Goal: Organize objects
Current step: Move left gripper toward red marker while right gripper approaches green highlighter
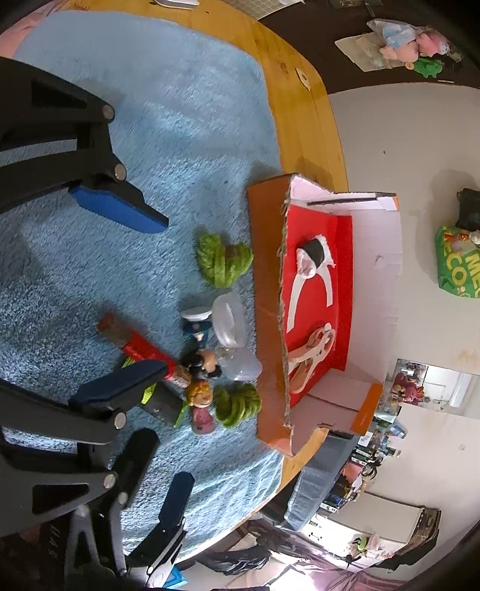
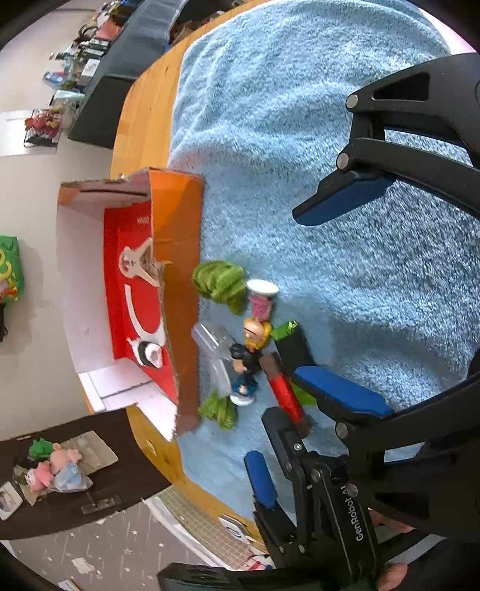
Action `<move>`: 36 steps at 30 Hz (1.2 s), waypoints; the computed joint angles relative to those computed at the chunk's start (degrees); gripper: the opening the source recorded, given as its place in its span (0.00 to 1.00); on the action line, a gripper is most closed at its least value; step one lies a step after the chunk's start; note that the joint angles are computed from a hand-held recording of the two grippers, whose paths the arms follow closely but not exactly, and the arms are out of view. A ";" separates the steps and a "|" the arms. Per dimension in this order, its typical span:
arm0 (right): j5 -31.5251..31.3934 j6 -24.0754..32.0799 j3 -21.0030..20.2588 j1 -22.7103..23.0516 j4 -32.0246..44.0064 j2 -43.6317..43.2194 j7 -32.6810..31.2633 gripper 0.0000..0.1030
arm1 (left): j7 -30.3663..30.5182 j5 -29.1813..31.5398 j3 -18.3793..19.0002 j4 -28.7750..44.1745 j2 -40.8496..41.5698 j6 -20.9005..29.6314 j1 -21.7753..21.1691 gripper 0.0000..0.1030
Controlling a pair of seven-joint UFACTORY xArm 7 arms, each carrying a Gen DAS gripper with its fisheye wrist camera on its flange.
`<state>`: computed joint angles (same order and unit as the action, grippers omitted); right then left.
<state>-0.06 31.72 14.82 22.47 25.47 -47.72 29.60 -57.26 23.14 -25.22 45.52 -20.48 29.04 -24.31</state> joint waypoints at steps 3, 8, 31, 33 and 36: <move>0.31 -0.31 -0.17 1.43 -0.26 0.44 -1.13 0.76 | 1.32 -1.71 0.91 -0.71 -0.07 -0.80 -1.05 0.65; 0.77 -1.64 -0.27 3.30 -0.28 1.30 -3.07 0.76 | 1.22 -2.33 0.84 -1.68 -1.13 -0.63 -0.79 0.64; -3.20 -3.34 0.70 0.36 0.50 4.87 -4.35 0.75 | 5.13 -4.10 0.61 -0.63 -0.14 -2.34 -1.09 0.64; -3.21 -2.90 0.64 0.25 0.59 4.73 -4.49 0.75 | 5.57 -4.17 0.89 -0.70 -0.02 -2.65 -1.27 0.63; -3.02 -1.12 0.69 -0.26 0.16 3.24 -3.63 0.75 | 6.27 -4.78 1.51 -1.38 -0.33 -2.94 -1.49 0.63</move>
